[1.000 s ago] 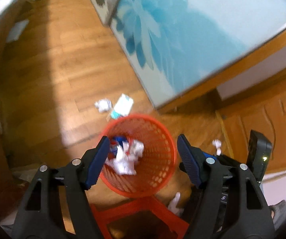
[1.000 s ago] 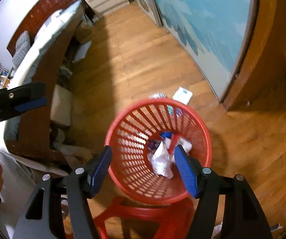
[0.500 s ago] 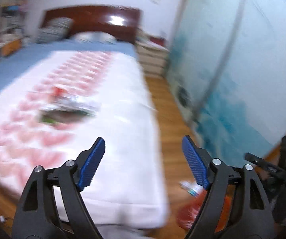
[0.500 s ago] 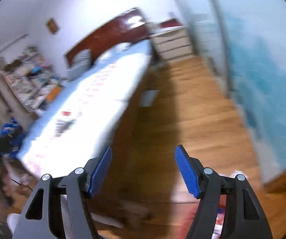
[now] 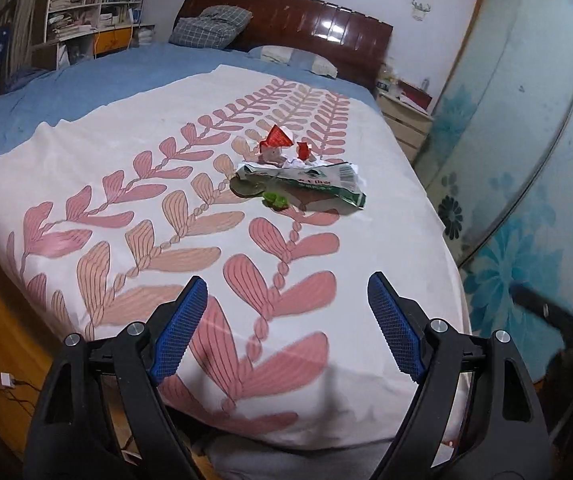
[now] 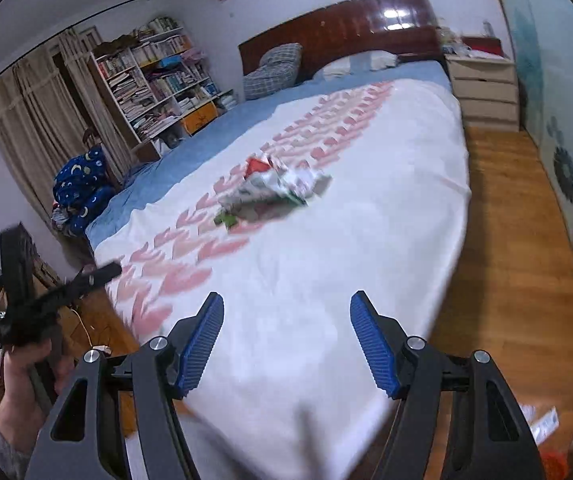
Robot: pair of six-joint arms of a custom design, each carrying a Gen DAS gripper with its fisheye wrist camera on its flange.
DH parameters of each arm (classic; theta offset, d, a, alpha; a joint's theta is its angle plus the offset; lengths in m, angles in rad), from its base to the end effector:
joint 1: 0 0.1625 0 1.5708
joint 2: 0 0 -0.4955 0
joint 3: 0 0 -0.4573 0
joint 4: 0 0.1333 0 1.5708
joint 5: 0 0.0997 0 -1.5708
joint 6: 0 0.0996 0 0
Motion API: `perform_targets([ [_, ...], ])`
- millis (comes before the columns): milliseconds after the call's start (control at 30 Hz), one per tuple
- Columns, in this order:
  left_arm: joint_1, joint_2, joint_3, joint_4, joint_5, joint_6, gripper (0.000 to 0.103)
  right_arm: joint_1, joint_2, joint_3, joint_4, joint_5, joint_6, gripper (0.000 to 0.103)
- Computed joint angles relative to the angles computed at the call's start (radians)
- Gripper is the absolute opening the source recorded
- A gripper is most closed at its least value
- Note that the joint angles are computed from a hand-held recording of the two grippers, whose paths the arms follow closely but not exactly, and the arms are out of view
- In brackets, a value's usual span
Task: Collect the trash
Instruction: 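Move both open grippers back toward the bed, then grasp the round metal lid with left gripper while right gripper grasps clear plastic bag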
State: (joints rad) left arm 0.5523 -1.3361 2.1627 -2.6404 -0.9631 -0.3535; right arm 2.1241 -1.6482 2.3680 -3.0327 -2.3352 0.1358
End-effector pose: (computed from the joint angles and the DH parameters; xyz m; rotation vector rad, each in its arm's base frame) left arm -0.3612 -0.4460 0.2526 0.7868 2.5966 -0.7947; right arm 0.2795 -0.3300 0.3694 0.1302 -2.4254 1.2046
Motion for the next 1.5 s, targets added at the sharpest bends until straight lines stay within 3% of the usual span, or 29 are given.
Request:
perform_targets([
  [100, 0.031, 0.009, -0.014, -0.013, -0.024, 0.025, 0.082, -0.055, 0.109, -0.099, -0.030, -0.007, -0.168, 0.066],
  [200, 0.054, 0.015, -0.029, -0.021, -0.052, 0.026, 0.082, -0.104, 0.199, -0.196, 0.019, -0.034, -0.264, 0.063],
  [433, 0.085, 0.049, -0.067, -0.022, -0.077, 0.036, 0.082, -0.154, 0.410, -0.380, -0.088, -0.088, -0.544, 0.064],
  [567, 0.102, 0.068, -0.086, -0.020, -0.096, 0.029, 0.082, -0.187, 0.507, -0.468, -0.057, -0.095, -0.597, 0.062],
  [633, 0.109, 0.074, -0.091, -0.019, -0.104, 0.027, 0.082, -0.200, 0.534, -0.489, -0.016, -0.083, -0.588, 0.047],
  [667, 0.113, 0.078, -0.095, -0.018, -0.108, 0.024, 0.082, -0.205, 0.541, -0.501, 0.029, -0.077, -0.568, 0.025],
  [700, 0.117, 0.082, -0.098, -0.019, -0.111, 0.020, 0.082, -0.209, 0.549, -0.511, 0.065, -0.067, -0.547, 0.011],
  [767, 0.128, 0.083, -0.100, -0.025, -0.133, 0.003, 0.082, -0.205, 0.539, -0.486, 0.052, -0.043, -0.532, 0.007],
  [867, 0.148, 0.087, -0.107, -0.039, -0.169, -0.023, 0.082, -0.196, 0.497, -0.444, 0.049, 0.024, -0.492, 0.005],
  [1000, 0.174, 0.103, -0.129, -0.043, -0.195, -0.047, 0.082, -0.182, 0.379, -0.355, 0.037, 0.177, -0.406, 0.005],
  [1100, 0.189, 0.129, -0.154, -0.028, -0.176, -0.057, 0.082, -0.161, 0.278, -0.275, 0.024, 0.247, -0.331, 0.005],
  [1267, 0.234, 0.222, -0.237, -0.017, -0.159, -0.062, 0.082, -0.149, 0.118, -0.134, 0.063, 0.274, -0.144, 0.005],
  [1500, 0.257, 0.351, -0.365, 0.030, -0.146, 0.041, 0.082, -0.181, -0.033, 0.018, 0.133, 0.263, -0.015, 0.005],
])
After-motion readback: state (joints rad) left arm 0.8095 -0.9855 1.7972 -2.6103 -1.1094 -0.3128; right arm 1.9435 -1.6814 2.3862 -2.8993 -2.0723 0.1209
